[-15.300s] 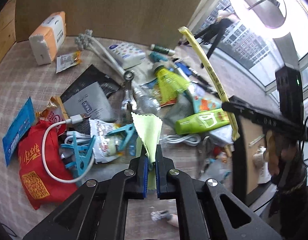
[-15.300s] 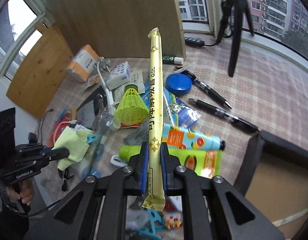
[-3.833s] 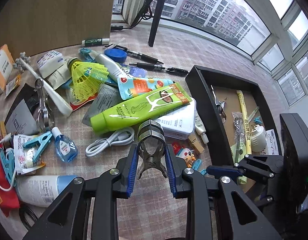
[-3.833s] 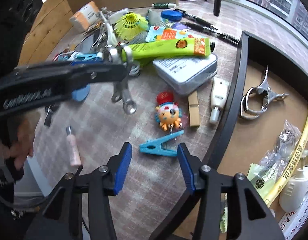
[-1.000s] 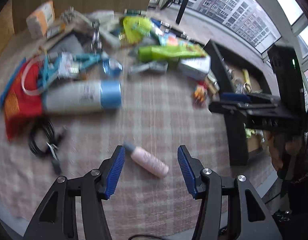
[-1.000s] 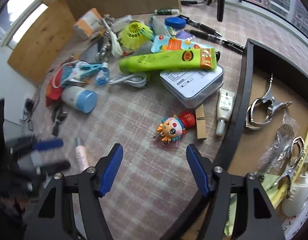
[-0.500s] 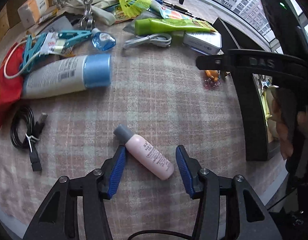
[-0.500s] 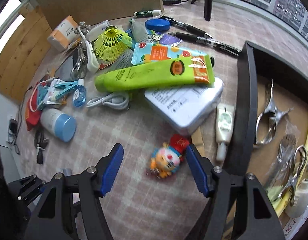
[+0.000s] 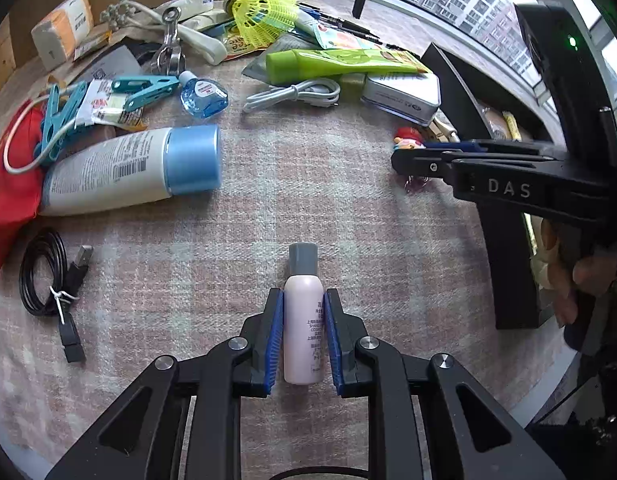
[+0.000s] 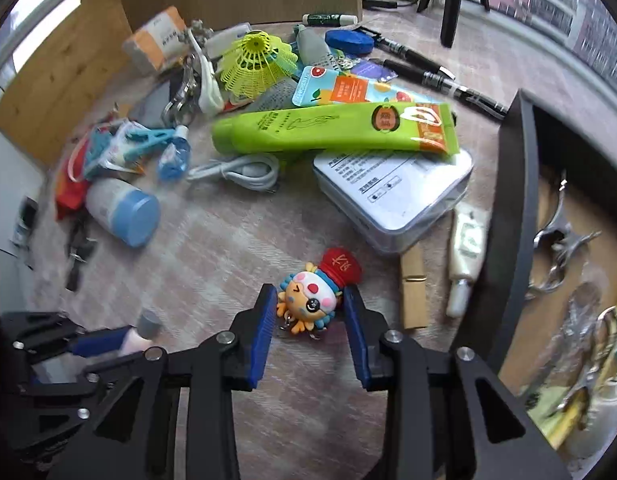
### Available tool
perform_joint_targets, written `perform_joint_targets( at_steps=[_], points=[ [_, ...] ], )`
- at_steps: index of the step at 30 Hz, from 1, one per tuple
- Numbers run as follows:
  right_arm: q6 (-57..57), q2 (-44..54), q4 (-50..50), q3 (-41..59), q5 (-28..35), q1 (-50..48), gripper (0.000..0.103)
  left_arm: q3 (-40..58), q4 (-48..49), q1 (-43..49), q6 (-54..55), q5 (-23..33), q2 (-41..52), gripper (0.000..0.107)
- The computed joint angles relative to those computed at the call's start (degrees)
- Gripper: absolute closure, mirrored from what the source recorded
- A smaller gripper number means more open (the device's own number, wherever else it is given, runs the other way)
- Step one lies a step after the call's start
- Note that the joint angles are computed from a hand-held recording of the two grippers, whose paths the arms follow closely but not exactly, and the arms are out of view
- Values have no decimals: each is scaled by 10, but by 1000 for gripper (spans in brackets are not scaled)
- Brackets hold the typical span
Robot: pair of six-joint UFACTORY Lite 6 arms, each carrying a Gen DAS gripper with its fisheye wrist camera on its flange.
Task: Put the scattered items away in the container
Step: 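Grasp the small pink bottle with the left gripper while the right gripper grasps the clown toy, then carry the pink bottle and clown toy into the tray and release both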
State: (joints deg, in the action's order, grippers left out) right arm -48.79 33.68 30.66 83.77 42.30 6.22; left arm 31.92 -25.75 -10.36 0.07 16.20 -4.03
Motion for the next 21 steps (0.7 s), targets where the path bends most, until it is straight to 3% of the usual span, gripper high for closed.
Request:
perform_joint_targets(
  at_steps=[5,10,14,21],
  points=[
    [-51,-21,59,-15,24,-24,70,-27,-92,37,96,15,-35,88],
    [-59,-56,94,-15,53,-34,70,-4,-86,52,104,40,-57,88],
    [-60,-94,111,-7,68,-72,70,99,-98,49,134,69,-4,88],
    [-54,-77,96,96,102,-221,70,326,-59,-61,75,113,108,88]
  ],
)
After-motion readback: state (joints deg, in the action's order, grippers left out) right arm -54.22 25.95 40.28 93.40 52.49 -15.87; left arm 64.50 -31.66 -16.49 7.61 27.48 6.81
